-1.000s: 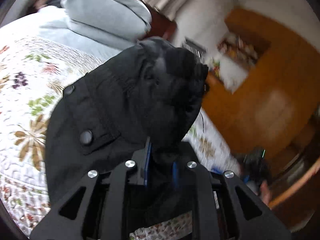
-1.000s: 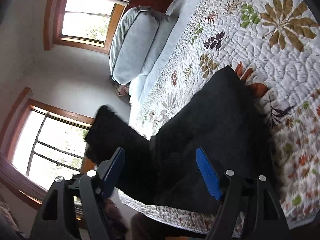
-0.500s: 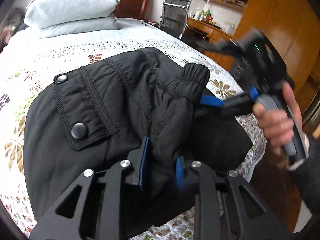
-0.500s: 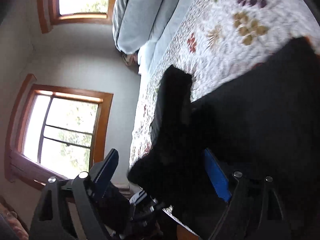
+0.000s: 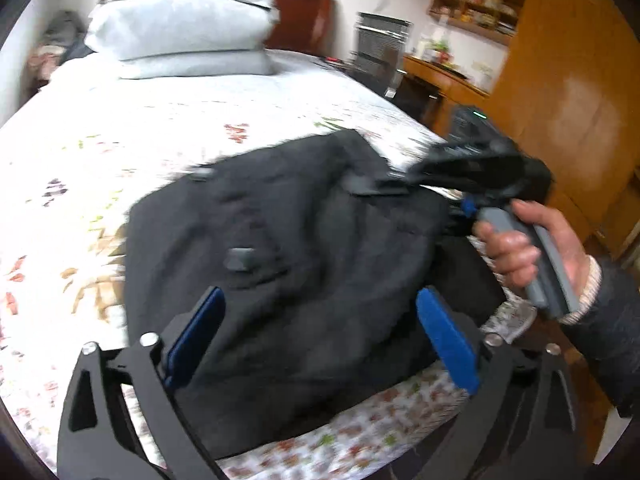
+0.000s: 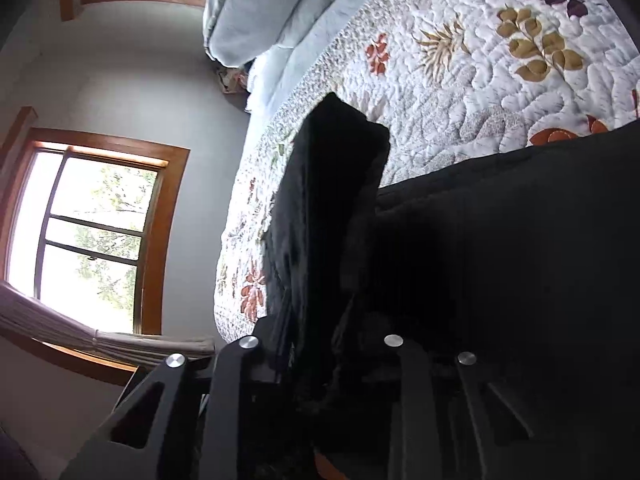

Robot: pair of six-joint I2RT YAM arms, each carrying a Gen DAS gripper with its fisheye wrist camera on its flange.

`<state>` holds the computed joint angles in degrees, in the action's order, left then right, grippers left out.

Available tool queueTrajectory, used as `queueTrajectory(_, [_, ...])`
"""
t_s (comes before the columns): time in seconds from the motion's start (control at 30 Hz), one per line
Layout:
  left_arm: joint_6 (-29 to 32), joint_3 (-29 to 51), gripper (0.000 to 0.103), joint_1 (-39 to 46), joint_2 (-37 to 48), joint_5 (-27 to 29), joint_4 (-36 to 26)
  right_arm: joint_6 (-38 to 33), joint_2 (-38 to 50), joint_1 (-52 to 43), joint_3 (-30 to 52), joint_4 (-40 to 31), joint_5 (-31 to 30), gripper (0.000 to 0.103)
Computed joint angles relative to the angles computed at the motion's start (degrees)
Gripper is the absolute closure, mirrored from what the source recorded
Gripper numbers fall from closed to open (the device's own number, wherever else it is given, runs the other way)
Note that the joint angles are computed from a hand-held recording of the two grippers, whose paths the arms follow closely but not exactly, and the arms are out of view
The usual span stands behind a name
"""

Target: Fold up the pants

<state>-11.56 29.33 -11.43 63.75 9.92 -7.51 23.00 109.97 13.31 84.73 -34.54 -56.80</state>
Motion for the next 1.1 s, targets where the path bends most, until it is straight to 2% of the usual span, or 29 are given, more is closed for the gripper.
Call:
queueTrajectory(0.13, [-0.37,-0.09,0.004,10.96,-4.49,4.81,-5.62,-0.15,-5.66,-0.55,-3.92,0.96,-0.57,0.079])
queueTrajectory(0.27, [-0.08,0.0,0.004,20.03,-4.83,8.46,-7.72,0.67,-11.42,-1.83,-5.33,0.07,-1.5,0.08])
queueTrajectory(0.33, [-0.3,0.46,0.004,21.87,-4.5,9.29,-8.35,-0.23,-14.28,-3.9,-5.54,-1.86,-2.5,0.08])
queueTrajectory(0.5, [-1.04,1.98,0.004,19.08,-2.09,7.15,-7.42,-8.35,-18.07,-11.29,-3.87,-11.92,-2.95,0.08])
queueTrajectory(0.63, [-2.8,3.35,0.004,13.45,1.05,2.98,-5.54,-14.31,-18.05,-16.66,-3.91,-18.8,-1.72,0.08])
queueTrajectory(0.93, [-3.39,6.21,0.004,5.38,6.69,-5.46,-4.87,-18.2,-14.11,-21.79,-10.25,-18.4,-2.02,0.079])
queueTrajectory(1.0, [-3.0,6.77,0.004,4.14,7.77,-6.96,-5.09,-19.56,-13.12,-22.51,-10.83,-18.92,-1.69,0.076])
queueTrajectory(1.07, [-3.02,7.17,0.004,3.38,8.8,-7.93,-5.24,-20.46,-11.99,-22.45,-10.95,-19.02,-0.05,0.063])
queueTrajectory(1.1, [-3.1,7.37,0.004,3.1,9.34,-8.35,-5.35,-21.23,-11.84,-22.69,-11.02,-19.7,1.67,0.06])
